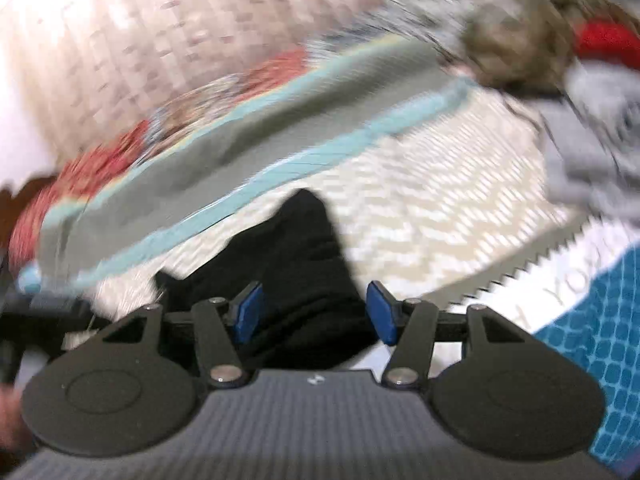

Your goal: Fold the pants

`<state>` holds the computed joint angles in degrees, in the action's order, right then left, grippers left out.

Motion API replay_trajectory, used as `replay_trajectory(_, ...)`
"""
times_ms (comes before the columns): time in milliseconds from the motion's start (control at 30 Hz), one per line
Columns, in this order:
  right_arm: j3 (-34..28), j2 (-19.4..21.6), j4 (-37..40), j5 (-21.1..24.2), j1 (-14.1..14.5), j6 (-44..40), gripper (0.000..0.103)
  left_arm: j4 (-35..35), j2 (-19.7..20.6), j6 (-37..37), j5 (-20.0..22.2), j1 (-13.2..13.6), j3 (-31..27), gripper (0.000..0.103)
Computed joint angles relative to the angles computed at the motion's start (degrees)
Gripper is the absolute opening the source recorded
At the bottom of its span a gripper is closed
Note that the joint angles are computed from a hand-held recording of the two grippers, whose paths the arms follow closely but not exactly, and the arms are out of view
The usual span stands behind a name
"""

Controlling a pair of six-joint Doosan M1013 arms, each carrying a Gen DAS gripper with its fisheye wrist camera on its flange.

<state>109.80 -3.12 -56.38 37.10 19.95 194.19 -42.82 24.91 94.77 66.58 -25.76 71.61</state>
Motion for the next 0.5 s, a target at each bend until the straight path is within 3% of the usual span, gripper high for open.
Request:
replay_trajectory(133, 0.64, 1.01, 10.09, -8.59, -4.39, -1.95, 0.059, -0.35, -1.07, -0.72, 0.33, 1.14, 2.46, 0.035)
replay_trajectory(167, 0.43, 1.64, 9.37, -8.64, -4.16, -1.19, 0.042, 0.47, -1.45, -0.74, 0.18, 1.42, 3.11, 0.035)
replay_trajectory(200, -0.44, 2.27, 8.91, -5.68, -3.33, -2.99, 0.025, 0.02, -1.86, -0.13, -0.04, 1.91, 3.92, 0.034)
replay_trajectory(333, -4.59, 5.93, 1.76, 9.90, 2.02, -9.36, 0.025, 0.97, -3.38, -0.07, -0.51, 3.25, 5.27, 0.036)
replay_trajectory(367, -5.64, 7.00, 0.47, 12.71, 3.01, -10.14, 0.026, 1.58, -3.85, 0.26, -0.94, 3.48, 5.52, 0.037)
replay_trajectory(400, -6.83, 8.03, -0.26, 15.73, 3.94, -10.70, 0.034, 1.85, -4.28, 0.59, -1.17, 3.76, 5.75, 0.039)
replay_trajectory(433, -7.37, 8.40, -0.49, 17.40, 4.41, -10.56, 0.044, 1.50, -4.78, 1.16, -1.24, 4.24, 6.11, 0.039)
replay_trajectory(500, -8.21, 8.47, -0.71, 19.61, 4.93, -7.47, 0.052, -0.26, -5.70, 2.87, -1.21, 5.33, 6.97, 0.041)
